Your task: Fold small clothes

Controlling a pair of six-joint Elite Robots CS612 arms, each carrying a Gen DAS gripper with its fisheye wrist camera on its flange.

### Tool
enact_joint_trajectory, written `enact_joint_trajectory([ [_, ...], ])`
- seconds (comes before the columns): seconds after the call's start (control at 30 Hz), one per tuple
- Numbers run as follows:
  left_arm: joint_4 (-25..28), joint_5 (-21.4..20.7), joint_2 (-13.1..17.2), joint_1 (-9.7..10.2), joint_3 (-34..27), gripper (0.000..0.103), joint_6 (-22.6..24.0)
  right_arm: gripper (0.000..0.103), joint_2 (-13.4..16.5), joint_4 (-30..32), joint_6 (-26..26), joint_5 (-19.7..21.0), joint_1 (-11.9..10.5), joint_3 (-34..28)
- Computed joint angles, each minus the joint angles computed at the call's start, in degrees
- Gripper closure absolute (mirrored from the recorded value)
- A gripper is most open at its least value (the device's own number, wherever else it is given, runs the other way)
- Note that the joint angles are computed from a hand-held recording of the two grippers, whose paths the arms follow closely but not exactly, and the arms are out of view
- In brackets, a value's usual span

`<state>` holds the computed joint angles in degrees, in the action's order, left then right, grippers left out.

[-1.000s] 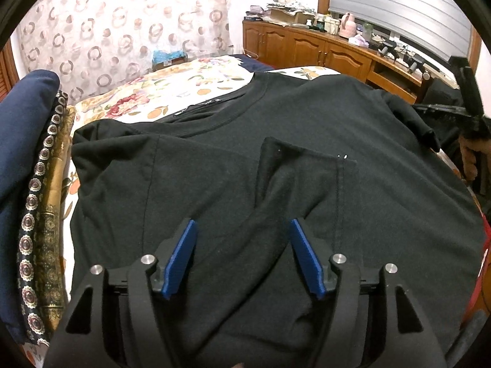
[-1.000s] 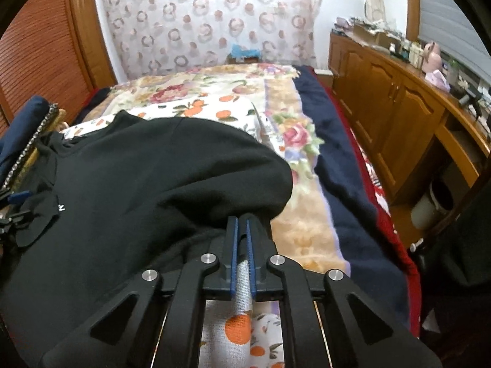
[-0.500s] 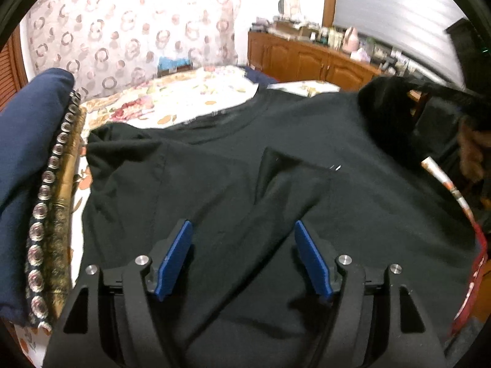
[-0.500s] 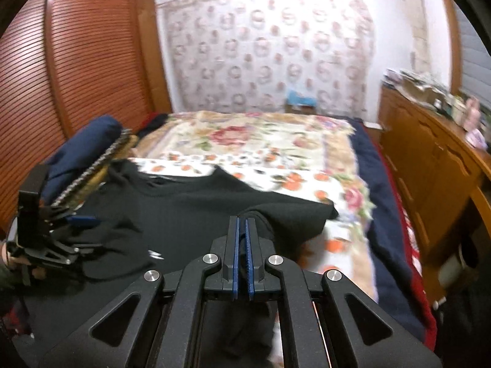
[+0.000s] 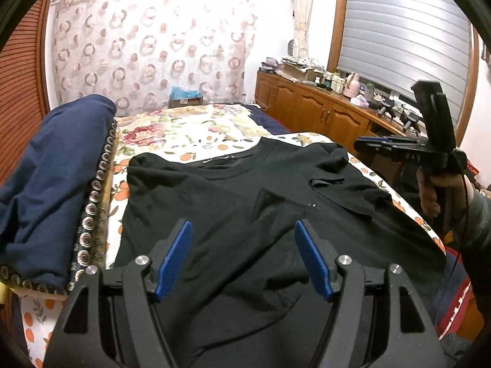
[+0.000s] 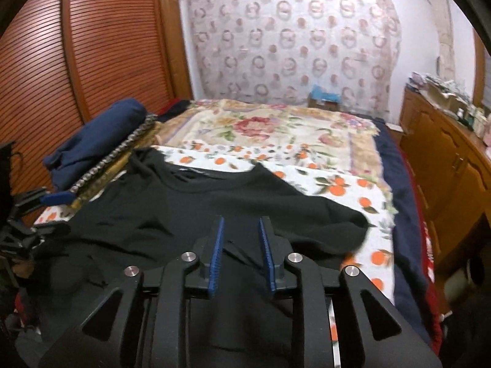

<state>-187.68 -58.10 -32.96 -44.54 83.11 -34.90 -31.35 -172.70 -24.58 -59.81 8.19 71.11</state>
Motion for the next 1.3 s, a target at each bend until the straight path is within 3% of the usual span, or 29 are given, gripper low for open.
enact_joint_trajectory([
  [0.17,0.31,0.51,-0.14,0.42,0.54,0.033,-1.65,0.073,0.45,0.59,-0.5,-4.35,-0.42,-0.23],
  [0.33,1.2,0.83,-0.37,0.43,1.12,0.033,-3.47,0.067,2.09,6.52,-2.42,-8.11,0.07,-2.83],
  [0.63,1.83,1.26,-0.27,0.24,1.4,0.033,-4.18,0.067,4.41,16.27,-2.18,-6.63,0.74,-8.24],
  [0.67,1.8,1.33,-0.4,0.22,1.63,0.033,-4.23,0.072,4.69,16.98,-2.39,-6.81,0.96,-8.99],
  [0.7,1.87,1.34,-0.47,0.27,1.73,0.033,-4.28,0.092,4.95,17.16,-2.66,-6.64,1.1,-9.62],
  [0.73,2.11,1.4,-0.55,0.34,1.84,0.033,-4.33,0.096,5.19,17.09,-3.19,-6.11,1.24,-10.27],
  [0.93,3.34,1.8,-0.85,0.87,2.05,0.033,-4.53,0.099,6.8,14.62,-1.24,-3.99,2.21,-14.96],
  [1.0,3.94,2.11,-0.77,1.09,1.74,0.033,-4.54,0.097,7.61,14.4,-0.57,-5.0,2.73,-17.12],
  [1.03,4.09,2.14,-0.78,1.19,1.68,0.033,-4.5,0.092,7.98,14.85,-0.54,-5.54,2.95,-18.1],
  [1.07,4.1,2.17,-0.8,1.3,1.68,0.033,-4.45,0.08,8.28,15.5,-0.78,-5.86,3.09,-19.05],
  [1.2,5.36,2.48,-0.74,1.97,1.09,0.033,-3.91,0.06,8.35,13.99,-1.69,-7.37,2.95,-19.32],
  [1.3,6.71,1.92,-0.54,2.63,0.26,0.033,-3.27,0.057,7.83,11.26,-1.88,-8.97,2.33,-17.58],
])
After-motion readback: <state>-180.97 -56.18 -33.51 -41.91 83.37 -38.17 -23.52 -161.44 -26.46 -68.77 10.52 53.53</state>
